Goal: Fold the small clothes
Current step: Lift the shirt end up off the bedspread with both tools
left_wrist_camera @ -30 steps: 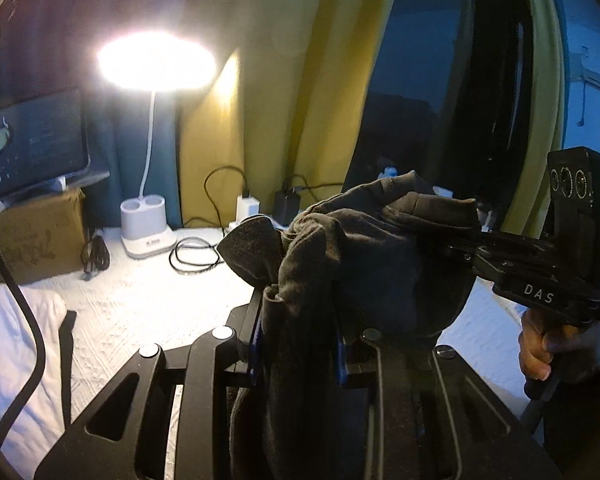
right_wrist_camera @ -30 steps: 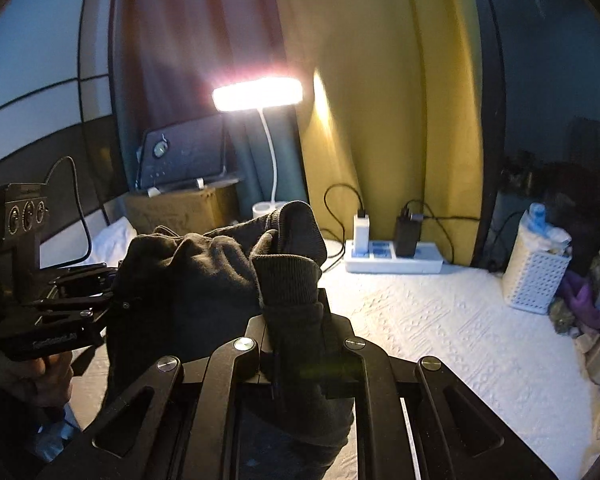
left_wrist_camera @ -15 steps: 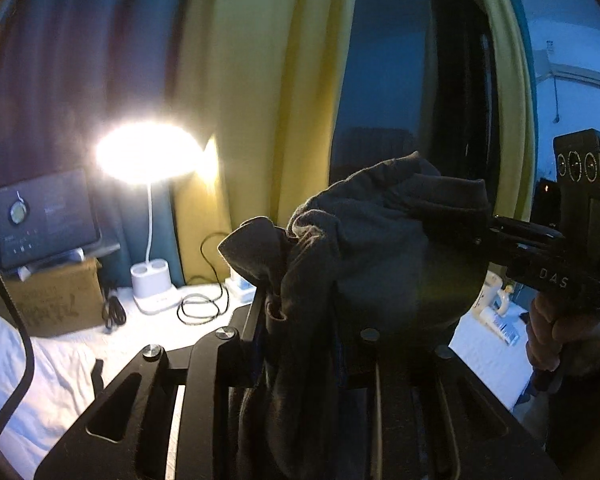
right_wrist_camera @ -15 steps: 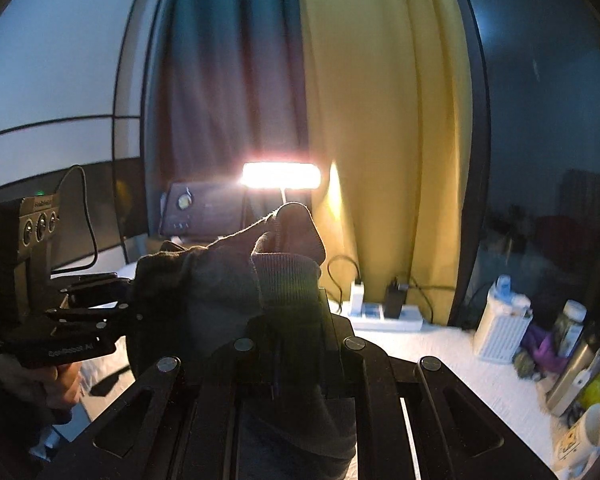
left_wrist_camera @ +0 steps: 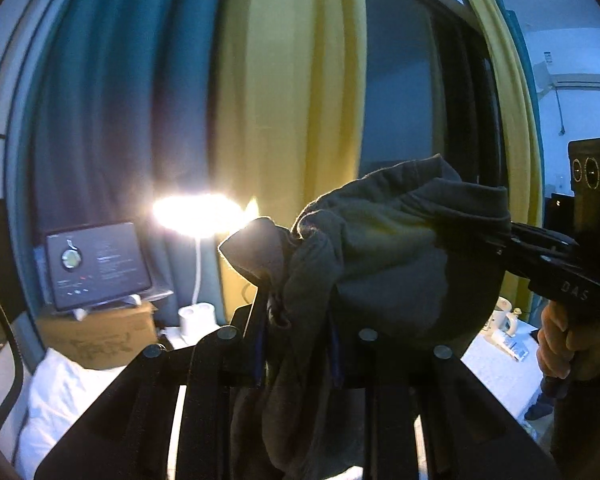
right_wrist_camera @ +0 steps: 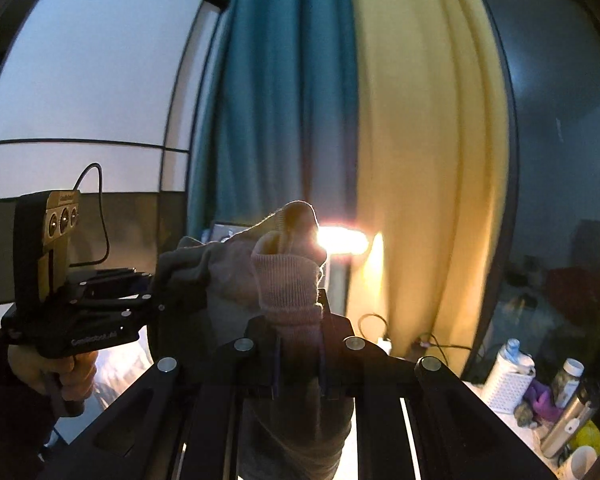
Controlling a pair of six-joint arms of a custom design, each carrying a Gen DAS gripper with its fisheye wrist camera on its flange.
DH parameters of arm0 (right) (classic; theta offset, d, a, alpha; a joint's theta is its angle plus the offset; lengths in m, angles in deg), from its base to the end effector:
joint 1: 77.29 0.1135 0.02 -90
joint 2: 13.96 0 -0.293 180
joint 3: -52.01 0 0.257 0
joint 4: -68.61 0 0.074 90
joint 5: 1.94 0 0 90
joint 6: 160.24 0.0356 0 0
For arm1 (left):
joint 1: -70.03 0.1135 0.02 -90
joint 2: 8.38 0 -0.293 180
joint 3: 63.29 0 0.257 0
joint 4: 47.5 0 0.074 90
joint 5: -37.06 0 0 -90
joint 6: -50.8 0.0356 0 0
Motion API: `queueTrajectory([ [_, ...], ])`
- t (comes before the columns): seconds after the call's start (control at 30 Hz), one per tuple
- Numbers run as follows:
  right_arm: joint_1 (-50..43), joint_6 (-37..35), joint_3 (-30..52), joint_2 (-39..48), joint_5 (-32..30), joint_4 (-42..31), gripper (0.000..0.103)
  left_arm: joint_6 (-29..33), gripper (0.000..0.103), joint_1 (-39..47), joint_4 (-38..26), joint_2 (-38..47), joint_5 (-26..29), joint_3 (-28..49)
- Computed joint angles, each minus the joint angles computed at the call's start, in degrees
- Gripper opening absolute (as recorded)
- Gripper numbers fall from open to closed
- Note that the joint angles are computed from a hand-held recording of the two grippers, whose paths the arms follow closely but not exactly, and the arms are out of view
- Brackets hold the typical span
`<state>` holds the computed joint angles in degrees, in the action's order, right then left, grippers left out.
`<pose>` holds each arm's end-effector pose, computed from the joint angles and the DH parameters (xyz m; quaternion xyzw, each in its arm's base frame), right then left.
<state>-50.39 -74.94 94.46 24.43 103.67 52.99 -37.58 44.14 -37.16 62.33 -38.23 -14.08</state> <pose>0.1406 0.0606 0.2920 -0.1264 0.7619 0.0174 0.6350 0.2378 -0.1255 0.2749 0.2611 0.7249 -0.2291 0.5949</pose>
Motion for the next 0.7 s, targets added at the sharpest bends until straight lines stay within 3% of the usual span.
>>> queueTrajectory([
  [0.13,5.90,0.34,0.40,3.37,3.41,2.75,0.013,0.62,0.023,3.17,-0.64,-1.75,1.13,-1.43],
  [0.33,9.67,2.64,-0.05,9.66,3.85,7.20,0.013,1.30,0.023,7.15,-2.13,-2.34,2.14,-3.42],
  [0.7,4.04,4.78,1.67,28.69,-2.55,17.77,0.013,1.15,0.023,11.16,0.63,10.97,4.54,0.08],
])
